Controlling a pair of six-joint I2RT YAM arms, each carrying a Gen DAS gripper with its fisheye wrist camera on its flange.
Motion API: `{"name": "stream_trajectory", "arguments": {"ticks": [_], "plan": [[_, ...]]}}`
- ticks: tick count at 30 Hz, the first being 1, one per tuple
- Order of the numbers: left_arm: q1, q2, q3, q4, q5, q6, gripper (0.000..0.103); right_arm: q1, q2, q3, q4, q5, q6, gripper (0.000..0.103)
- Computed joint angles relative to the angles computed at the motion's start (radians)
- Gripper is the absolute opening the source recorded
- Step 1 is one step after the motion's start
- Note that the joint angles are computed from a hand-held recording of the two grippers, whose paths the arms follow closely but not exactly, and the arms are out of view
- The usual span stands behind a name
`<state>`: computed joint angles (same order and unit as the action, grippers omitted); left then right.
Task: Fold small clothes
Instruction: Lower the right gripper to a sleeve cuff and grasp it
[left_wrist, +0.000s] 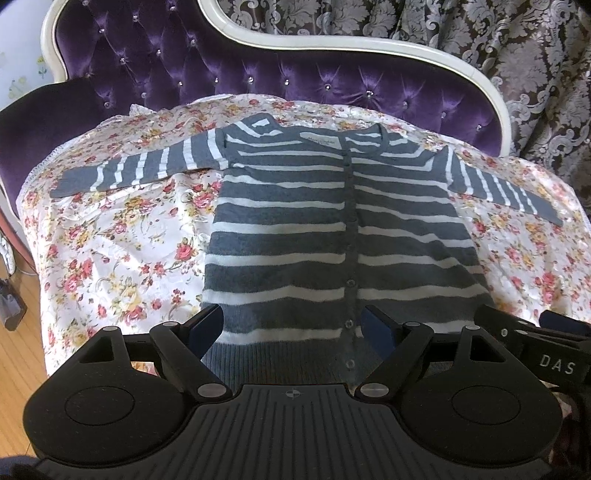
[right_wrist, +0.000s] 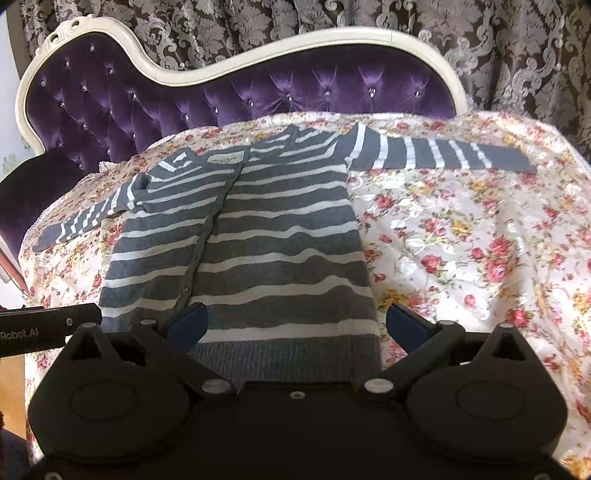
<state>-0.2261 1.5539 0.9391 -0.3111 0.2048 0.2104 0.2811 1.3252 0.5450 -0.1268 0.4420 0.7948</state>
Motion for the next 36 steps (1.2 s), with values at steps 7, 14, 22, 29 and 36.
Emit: {"name": "stream_trajectory", "arguments": {"ticks": [7,14,22,29,36], "plan": [[-0.001,0.142,0.096,0.024,0.007,0.013,0.081,-0.129,0.098,0.026,0.089,-0.16,-0.053,0.102],[-0.01,0.301,0.224,0.061,-0.005,0.032,0.081,-0.283,0.205,0.063,0.181,-0.334,-0.122,0.102],[-0.026,0.484,0.41,0.078,-0.01,0.044,0.081,-0.497,0.324,0.112,0.312,-0.549,-0.213,0.102],[-0.02,0.614,0.538,0.041,0.02,0.037,0.081,-0.738,0.435,0.181,0.41,-0.767,-0.219,0.102],[-0.023,0.65,0.541,0.095,0.015,0.06,0.082,-0.944,0.513,0.226,0.532,-0.791,-0.204,0.103]]}}
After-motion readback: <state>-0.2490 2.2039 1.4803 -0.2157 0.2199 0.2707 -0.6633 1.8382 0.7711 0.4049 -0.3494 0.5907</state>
